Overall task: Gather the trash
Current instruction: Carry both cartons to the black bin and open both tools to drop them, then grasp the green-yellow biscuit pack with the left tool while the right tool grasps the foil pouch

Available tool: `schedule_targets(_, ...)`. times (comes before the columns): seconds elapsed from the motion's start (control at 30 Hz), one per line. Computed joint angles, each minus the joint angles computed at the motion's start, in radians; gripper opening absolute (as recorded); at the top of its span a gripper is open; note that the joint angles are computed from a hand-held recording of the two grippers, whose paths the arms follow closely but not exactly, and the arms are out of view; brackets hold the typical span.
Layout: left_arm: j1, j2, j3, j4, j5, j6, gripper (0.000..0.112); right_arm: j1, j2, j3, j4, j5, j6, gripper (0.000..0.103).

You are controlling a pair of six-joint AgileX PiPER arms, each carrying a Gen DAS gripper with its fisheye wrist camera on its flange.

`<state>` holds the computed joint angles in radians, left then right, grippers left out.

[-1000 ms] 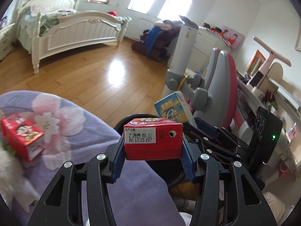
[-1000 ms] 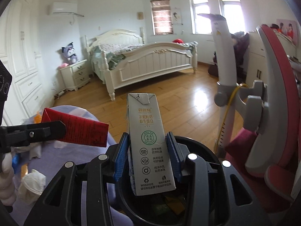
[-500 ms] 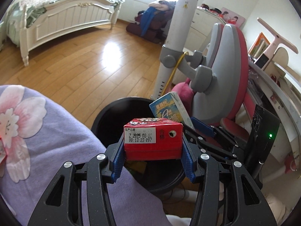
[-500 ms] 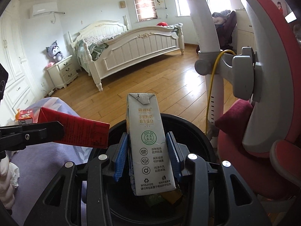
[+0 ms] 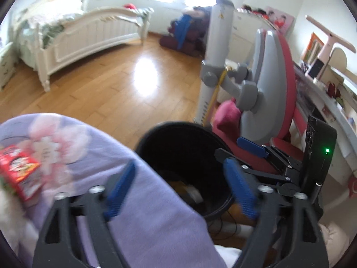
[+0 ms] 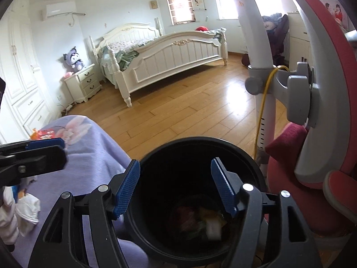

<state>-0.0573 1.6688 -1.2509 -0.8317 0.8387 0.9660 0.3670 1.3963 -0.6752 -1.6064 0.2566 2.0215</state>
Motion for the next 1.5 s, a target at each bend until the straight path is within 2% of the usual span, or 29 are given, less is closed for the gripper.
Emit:
schedule_targets(0.07,0.064,-0.064,0.048,-0.039,-0.011,0.036,0.095,0.04,-0.017,-0.016,0.043,0.011,-0.054,0.066)
schedule_targets(0.17,0.183,-0.123,0.07,-0.065,0.043,0.054,0.095,0.118,-0.031,-0.066,0.183,0.039,-0.224,0.066)
schedule_targets(0.33,0.457,-0.183,0.08,-0.078,0.132,0.104,0.098,0.232,-0.011,-0.197,0.58,0.018,-0.724,0.066)
schedule_targets(0.4,0.603,-0.188,0.077,-0.102,0.159,0.145,0.098,0.28,0.024,-0.255,0.736,0.012,-0.924,0.066)
schedule_targets(0.5,0.799,-0.142,0.031,-0.119,0.208,0.182,0.098,0.361,0.093,-0.359,0.968,0.027,-1.224,0.066)
schedule_targets(0.6,0.918,-0.058,-0.036,-0.088,0.207,0.208,0.098,0.405,0.164,-0.467,1.231,0.046,-1.524,0.066)
schedule_targets(0.7,0.958,0.022,-0.095,-0.015,0.129,0.211,0.098,0.43,0.259,-0.612,1.486,0.095,-1.824,0.066)
schedule_targets(0.83,0.992,0.128,-0.188,0.039,0.118,0.229,0.098,0.474,0.393,-0.778,1.6,0.146,-2.027,0.066)
schedule_targets(0.97,1.013,0.219,-0.278,0.074,0.18,0.262,0.098,0.498,0.526,-0.962,1.675,0.242,-2.146,0.066)
schedule_targets(1.1,0.978,0.254,-0.297,0.111,0.154,0.249,0.098,0.523,0.648,-1.136,1.627,0.339,-2.126,0.066)
schedule_targets(1.2,0.965,0.296,-0.356,0.148,0.188,0.183,0.086,0.532,0.708,-1.193,1.575,0.357,-2.057,0.062)
schedule_targets(1.27,0.962,0.323,-0.387,0.158,0.219,0.154,0.071,0.533,0.728,-1.21,1.54,0.378,-2.009,0.046)
schedule_targets(1.3,0.961,0.333,-0.401,0.171,0.23,0.138,0.061,0.53,0.732,-1.21,1.53,0.379,-1.985,0.041)
schedule_targets(1.37,0.971,0.348,-0.42,0.162,0.256,0.135,0.049,0.52,0.707,-1.173,1.532,0.364,-1.975,0.033)
schedule_targets(1.5,0.982,0.349,-0.417,0.141,0.264,0.141,0.047,0.503,0.642,-1.087,1.578,0.311,-1.99,0.027)
